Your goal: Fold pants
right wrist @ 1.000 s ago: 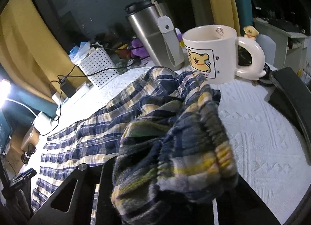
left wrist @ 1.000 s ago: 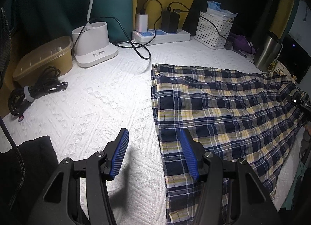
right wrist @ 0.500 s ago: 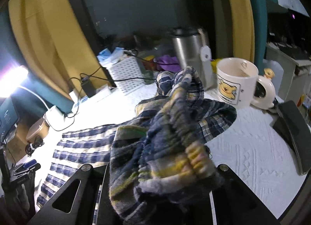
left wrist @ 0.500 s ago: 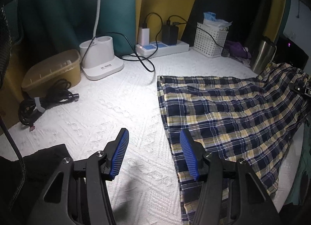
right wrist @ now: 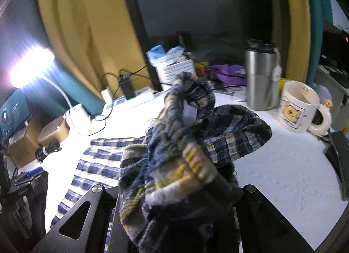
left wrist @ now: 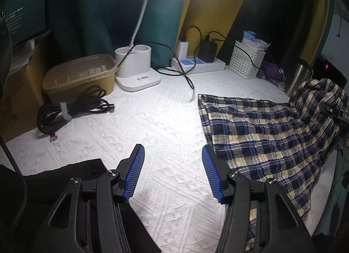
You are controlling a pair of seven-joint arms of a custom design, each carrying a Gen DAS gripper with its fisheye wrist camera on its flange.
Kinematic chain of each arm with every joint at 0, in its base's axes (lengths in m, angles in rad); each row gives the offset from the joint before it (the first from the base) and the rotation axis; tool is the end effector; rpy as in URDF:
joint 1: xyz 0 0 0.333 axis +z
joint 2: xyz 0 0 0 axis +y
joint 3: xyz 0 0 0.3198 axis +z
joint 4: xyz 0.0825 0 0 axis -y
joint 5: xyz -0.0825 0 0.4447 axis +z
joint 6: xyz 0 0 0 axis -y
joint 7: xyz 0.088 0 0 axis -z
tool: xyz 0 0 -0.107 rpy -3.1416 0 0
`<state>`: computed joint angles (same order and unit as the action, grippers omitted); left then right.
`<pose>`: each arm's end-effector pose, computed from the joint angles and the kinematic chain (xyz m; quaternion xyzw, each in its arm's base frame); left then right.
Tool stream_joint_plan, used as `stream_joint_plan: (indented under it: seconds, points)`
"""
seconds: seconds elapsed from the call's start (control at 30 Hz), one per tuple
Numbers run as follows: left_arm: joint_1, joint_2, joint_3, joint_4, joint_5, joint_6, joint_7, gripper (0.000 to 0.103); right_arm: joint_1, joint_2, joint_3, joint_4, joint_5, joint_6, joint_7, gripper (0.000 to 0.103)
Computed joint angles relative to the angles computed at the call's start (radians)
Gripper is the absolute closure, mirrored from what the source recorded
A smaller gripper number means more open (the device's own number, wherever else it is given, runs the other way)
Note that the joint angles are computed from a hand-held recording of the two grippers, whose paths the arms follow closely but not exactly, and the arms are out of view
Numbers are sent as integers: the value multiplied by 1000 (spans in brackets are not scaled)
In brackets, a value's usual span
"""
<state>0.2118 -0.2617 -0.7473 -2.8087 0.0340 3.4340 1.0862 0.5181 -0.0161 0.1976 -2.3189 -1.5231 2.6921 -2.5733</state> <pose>0.3930 -0.2241 0.3107 -0.5975 0.6928 -0.3561 0.1903 0.4045 0.3950 0.3291 -0.6028 0.6669 -0.2495 0.3601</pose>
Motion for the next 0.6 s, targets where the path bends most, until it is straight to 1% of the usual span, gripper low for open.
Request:
stream_joint_plan:
  seconds: [0.13,0.27,0.33,0.5,0.6]
  points:
    - [-71,14,99,-12,39,15,-18,49,21,78,3,80,31,1,-55,82]
    - [-145,16,195,-26,72,28,-32,49,49,165,-10,163,68,23,-114,83]
    - [-180,16,241,-33,93,37,-43,48,70,207,-18,203,99,18,-153,82]
    - [-228,32,303,-30,119,42,-57,48,119,308,-45,302,161,59,-235,82]
    - [-252,34,338,-31,140,44,-72,48,147,367,-59,361,233,70,-317,82]
